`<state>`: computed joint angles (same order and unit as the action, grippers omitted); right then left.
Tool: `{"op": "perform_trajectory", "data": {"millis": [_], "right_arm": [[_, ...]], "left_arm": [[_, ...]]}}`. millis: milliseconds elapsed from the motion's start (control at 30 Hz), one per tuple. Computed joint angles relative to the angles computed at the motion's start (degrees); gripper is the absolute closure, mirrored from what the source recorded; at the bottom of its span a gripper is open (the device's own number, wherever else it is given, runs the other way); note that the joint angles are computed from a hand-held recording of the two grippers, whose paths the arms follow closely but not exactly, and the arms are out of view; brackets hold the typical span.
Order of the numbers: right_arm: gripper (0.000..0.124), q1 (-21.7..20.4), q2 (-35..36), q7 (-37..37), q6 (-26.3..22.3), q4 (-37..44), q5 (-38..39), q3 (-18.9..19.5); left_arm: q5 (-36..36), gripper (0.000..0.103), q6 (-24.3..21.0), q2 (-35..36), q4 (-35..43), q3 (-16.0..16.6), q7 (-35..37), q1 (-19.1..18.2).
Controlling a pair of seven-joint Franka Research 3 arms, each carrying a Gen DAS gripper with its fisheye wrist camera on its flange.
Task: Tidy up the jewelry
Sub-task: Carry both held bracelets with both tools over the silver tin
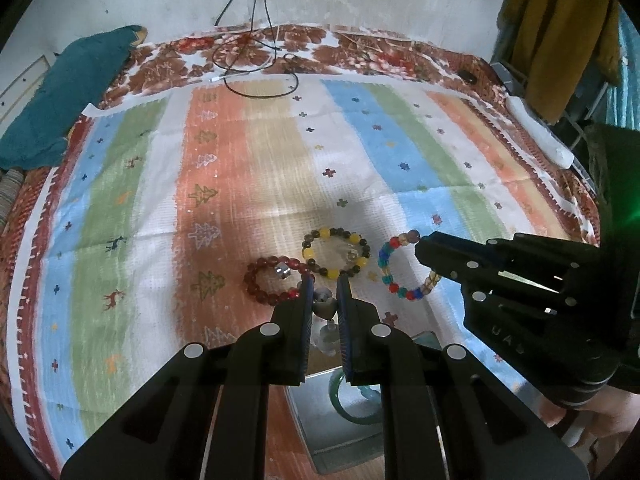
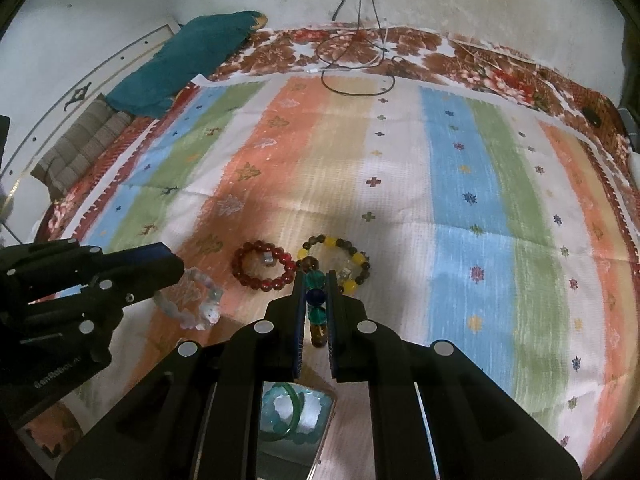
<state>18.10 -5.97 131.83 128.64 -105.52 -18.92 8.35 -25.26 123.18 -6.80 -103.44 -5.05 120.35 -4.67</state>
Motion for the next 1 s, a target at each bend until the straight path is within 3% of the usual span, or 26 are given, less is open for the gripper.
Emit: {"op": "perform_trajectory", "data": {"millis": [1000], "right_arm": [[0.114, -0.2, -6.4, 1.1, 1.1, -5.7, 0.0, 3.0]], "left_arm": [[-3.4, 0.092, 0.0, -7.8, -7.3, 3.1, 4.5, -1.7]]}}
